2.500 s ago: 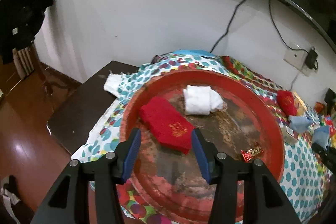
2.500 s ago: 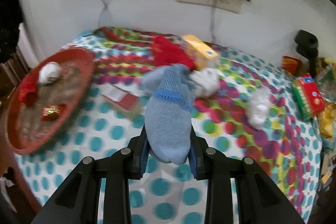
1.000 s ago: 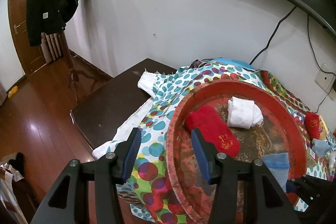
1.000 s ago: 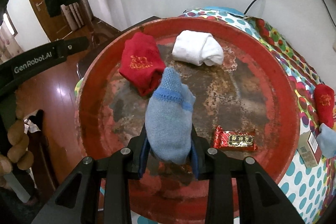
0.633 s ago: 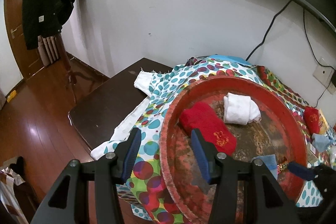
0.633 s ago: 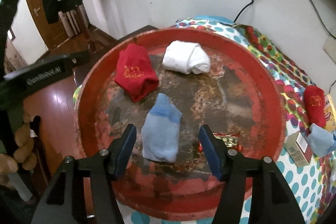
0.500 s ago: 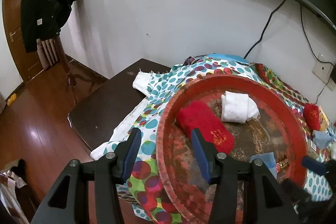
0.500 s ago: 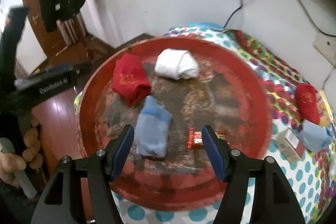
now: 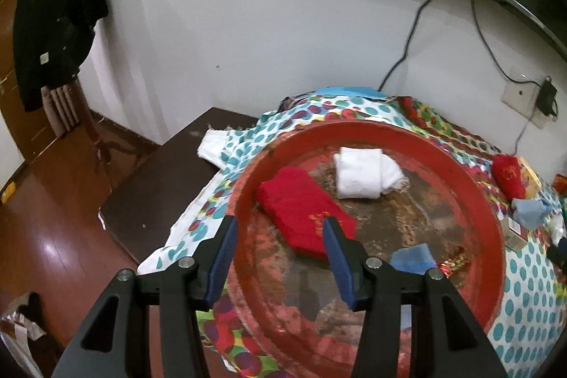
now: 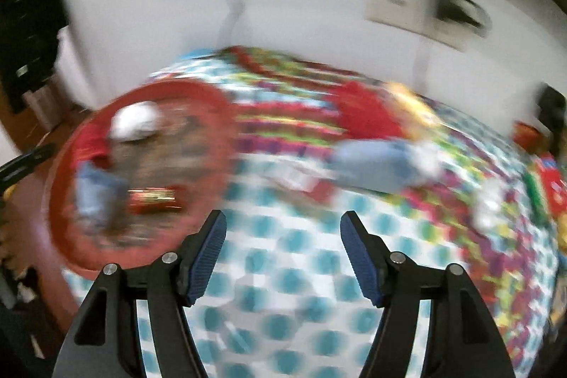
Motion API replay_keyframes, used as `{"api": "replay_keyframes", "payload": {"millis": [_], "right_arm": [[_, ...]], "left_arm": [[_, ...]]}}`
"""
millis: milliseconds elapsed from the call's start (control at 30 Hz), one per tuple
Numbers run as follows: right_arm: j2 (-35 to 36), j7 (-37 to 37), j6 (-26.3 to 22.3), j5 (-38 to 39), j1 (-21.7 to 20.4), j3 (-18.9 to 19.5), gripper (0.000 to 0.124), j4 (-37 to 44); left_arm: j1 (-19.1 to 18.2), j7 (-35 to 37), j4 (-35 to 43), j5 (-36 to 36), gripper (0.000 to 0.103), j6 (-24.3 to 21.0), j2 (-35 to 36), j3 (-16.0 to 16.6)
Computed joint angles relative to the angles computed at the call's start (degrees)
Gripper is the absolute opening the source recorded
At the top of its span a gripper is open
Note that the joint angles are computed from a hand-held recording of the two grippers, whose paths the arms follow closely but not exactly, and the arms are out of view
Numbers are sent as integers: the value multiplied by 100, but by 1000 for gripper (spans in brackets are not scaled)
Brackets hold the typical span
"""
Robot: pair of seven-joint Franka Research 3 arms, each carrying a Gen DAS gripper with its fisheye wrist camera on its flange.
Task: Organize objects
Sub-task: 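Grasp the clear plastic bag with the right tool while the left returns to the table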
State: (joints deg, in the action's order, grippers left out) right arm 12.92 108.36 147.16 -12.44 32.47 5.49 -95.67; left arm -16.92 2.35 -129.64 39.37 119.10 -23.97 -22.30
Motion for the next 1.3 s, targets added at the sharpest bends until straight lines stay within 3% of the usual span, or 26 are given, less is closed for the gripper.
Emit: {"api": "replay_keyframes", "payload": {"millis": [167,267,500,633,967,1000,1100,1300], "right_arm": [[-147,732,-77,-555,-275,-386,65,-286],[-112,975,-104,-859,-448,-480,65,-333],[220,945,-30,-665,-774,-538,65,-125],[517,906,-82,-631,-777,-606,70,195],[986,641,72,-230,-753,-726,70,608],[1002,602,104,-238,-740,-742,68,617],[1008,478,180,-277,-705,-790,36,614],[554,171,560,66,-798,-639,35,-91]], "left_arm": [[-60,108,76,81,51,550,91,23],[-64,272,292,286,51,563,274,-110],[-298,896,1158,609,51,780,1109,-219],[-572,1634,2145,742,51,816,2047,-148],[-1407,3805,5004,522,51,898,4513,321],[-1477,4005,5321,453,51,883,4763,371],[-1658,4532,6126,245,51,799,5381,536],[-1944,5690,7739,-367,51,443,6530,772]]}}
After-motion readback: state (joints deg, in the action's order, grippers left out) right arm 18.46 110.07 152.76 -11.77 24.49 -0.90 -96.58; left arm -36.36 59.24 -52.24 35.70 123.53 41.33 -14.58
